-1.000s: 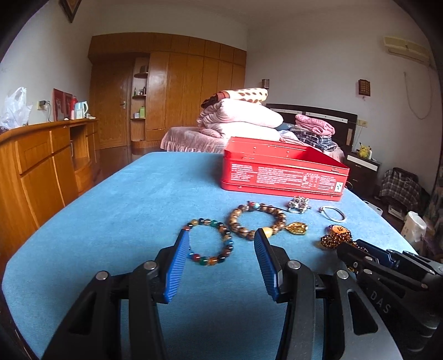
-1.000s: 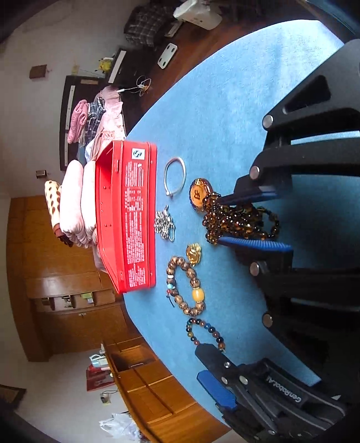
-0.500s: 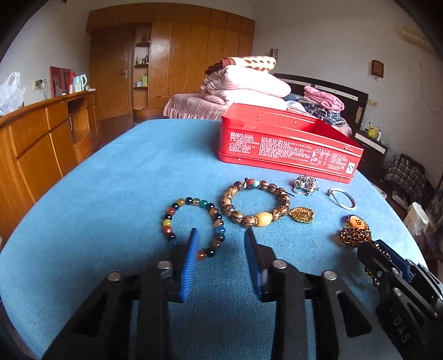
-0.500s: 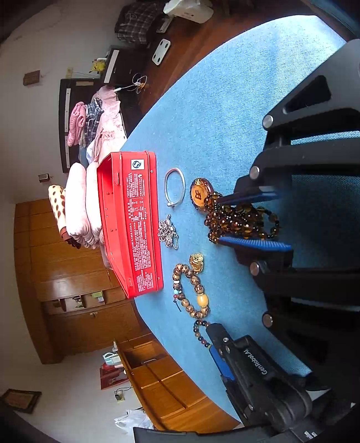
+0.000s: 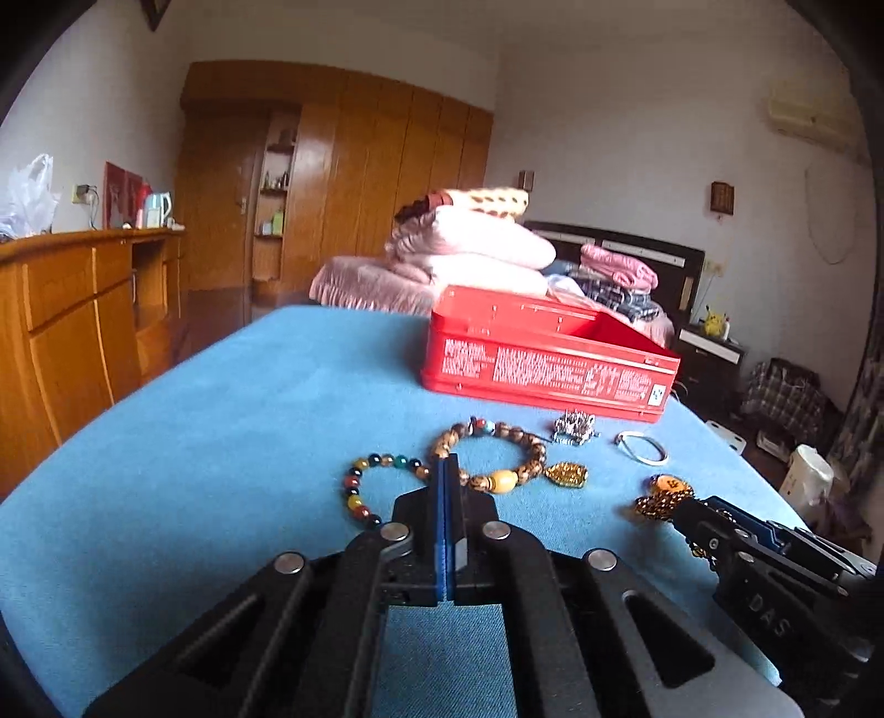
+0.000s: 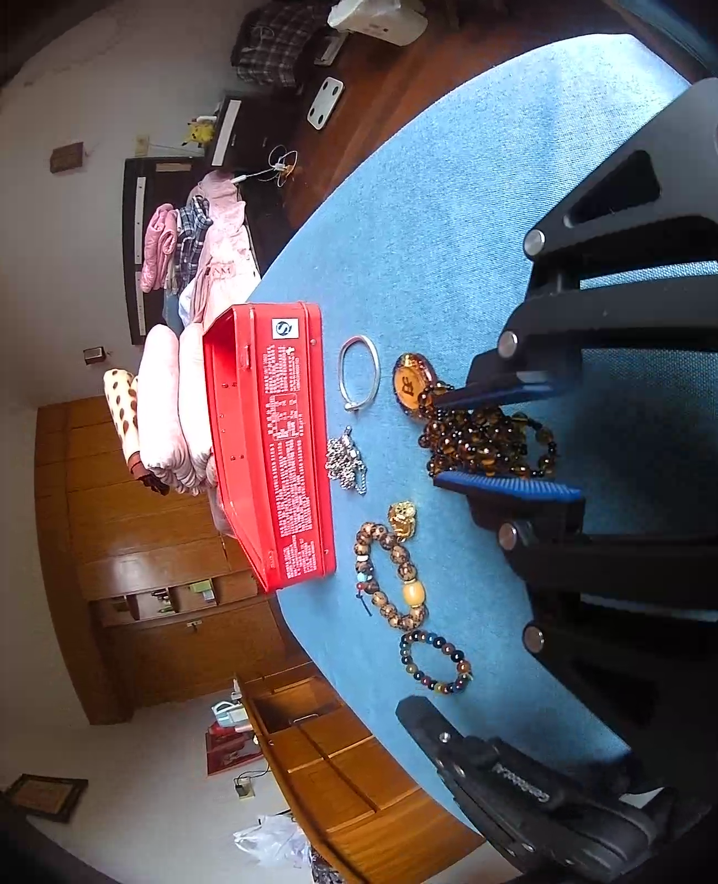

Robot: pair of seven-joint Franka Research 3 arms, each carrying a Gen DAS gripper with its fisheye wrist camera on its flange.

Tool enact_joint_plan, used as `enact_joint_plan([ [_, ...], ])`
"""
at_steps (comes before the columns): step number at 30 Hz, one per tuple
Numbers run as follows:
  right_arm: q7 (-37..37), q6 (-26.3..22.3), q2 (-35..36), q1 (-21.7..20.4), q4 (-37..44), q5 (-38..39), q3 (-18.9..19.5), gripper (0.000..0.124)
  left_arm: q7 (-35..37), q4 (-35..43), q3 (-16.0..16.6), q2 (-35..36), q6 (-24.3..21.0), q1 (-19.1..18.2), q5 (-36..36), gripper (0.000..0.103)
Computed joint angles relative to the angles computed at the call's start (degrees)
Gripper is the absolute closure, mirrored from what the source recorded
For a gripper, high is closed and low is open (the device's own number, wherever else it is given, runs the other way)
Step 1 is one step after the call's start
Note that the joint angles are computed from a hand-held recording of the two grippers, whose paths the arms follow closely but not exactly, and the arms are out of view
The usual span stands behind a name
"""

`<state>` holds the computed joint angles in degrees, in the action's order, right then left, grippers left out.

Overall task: Organize jewelry
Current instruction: 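Grasp the amber bead strand with the right tool while the left tool approaches the gold pendant, then grasp the multicolor bead bracelet with the left tool while the right tool holds the amber strand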

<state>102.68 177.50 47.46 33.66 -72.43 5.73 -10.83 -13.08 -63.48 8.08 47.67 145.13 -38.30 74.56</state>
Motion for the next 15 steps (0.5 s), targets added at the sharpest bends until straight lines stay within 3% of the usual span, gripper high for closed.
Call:
enact_joint_plan([
  [2, -0.1, 0.3, -0.1, 0.2, 0.1, -0.1, -0.1, 0.104, -1.4, -1.2, 0.6, -0.9, 0.1, -0.5, 1.3, 0.103],
  [3, -0.3, 0.6, -0.2, 0.2, 0.0, -0.1, 0.0, 0.111, -2.6, -1.9, 1.0, -1.5, 0.1, -0.8, 2.4, 0.103],
  [9, 0.4, -2.3, -0.3, 1.2, 0.8, -0.7, -1.4, 0.108, -2.7, -2.2, -0.1, -2.0, -1.1, -0.6, 5.6, 0.103],
  [15, 2.4, -3.3, -0.5, 1.3, 0.6, -2.6, -1.8, 0.093, 7.5, 2.3, -3.3, 1.2, 1.1, 2.7, -3.8, 0.101],
])
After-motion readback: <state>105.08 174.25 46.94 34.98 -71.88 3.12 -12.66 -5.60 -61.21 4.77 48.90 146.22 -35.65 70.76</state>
